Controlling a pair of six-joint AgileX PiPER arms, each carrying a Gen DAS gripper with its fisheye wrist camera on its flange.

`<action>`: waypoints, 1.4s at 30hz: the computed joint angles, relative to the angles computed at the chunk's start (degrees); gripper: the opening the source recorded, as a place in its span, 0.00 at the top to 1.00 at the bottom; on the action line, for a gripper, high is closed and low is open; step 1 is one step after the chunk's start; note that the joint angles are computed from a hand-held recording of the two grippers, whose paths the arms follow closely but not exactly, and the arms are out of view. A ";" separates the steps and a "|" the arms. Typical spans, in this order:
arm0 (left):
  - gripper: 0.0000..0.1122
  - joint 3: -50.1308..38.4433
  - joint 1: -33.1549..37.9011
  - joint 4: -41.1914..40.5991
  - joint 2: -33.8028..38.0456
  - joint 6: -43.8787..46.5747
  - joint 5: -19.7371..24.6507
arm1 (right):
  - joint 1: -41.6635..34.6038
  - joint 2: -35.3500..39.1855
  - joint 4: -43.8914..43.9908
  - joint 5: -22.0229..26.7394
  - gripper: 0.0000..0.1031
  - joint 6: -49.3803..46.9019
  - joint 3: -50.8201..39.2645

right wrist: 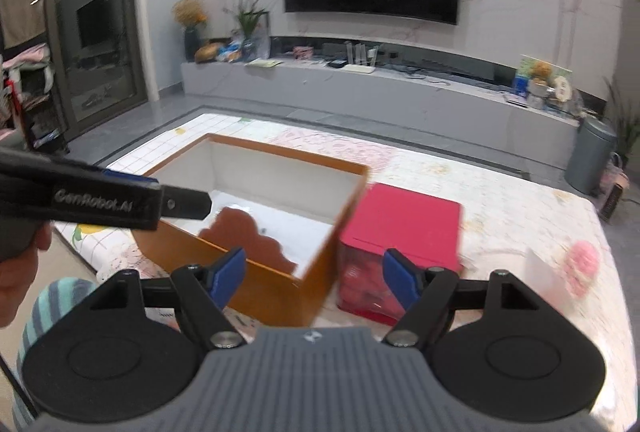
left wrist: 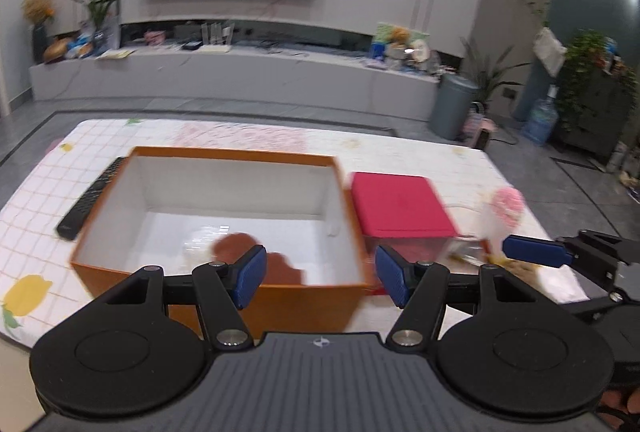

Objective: Organize soft objects
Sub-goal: 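Grasp the brown plush dog with the left gripper while the right gripper grasps the white cloth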

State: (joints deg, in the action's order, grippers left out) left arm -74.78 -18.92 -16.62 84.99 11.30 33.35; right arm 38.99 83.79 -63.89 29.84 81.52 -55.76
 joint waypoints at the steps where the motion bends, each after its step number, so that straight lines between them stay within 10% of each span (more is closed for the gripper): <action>1: 0.35 1.01 -1.44 0.55 -0.59 -0.52 -0.90 | 0.58 -1.48 -1.20 0.95 0.28 2.25 1.98; 15: 0.35 1.89 -16.31 1.67 5.28 -7.52 -5.70 | -5.11 -13.97 3.25 5.84 0.24 5.07 18.66; 36: 0.36 -10.75 -20.83 -4.80 22.90 -0.01 -3.11 | -38.06 -6.47 21.60 -15.48 0.33 -22.54 22.28; 42: 0.35 -18.67 -22.35 -6.94 28.98 2.95 0.26 | -43.59 -5.17 27.43 -13.96 0.34 -31.44 20.10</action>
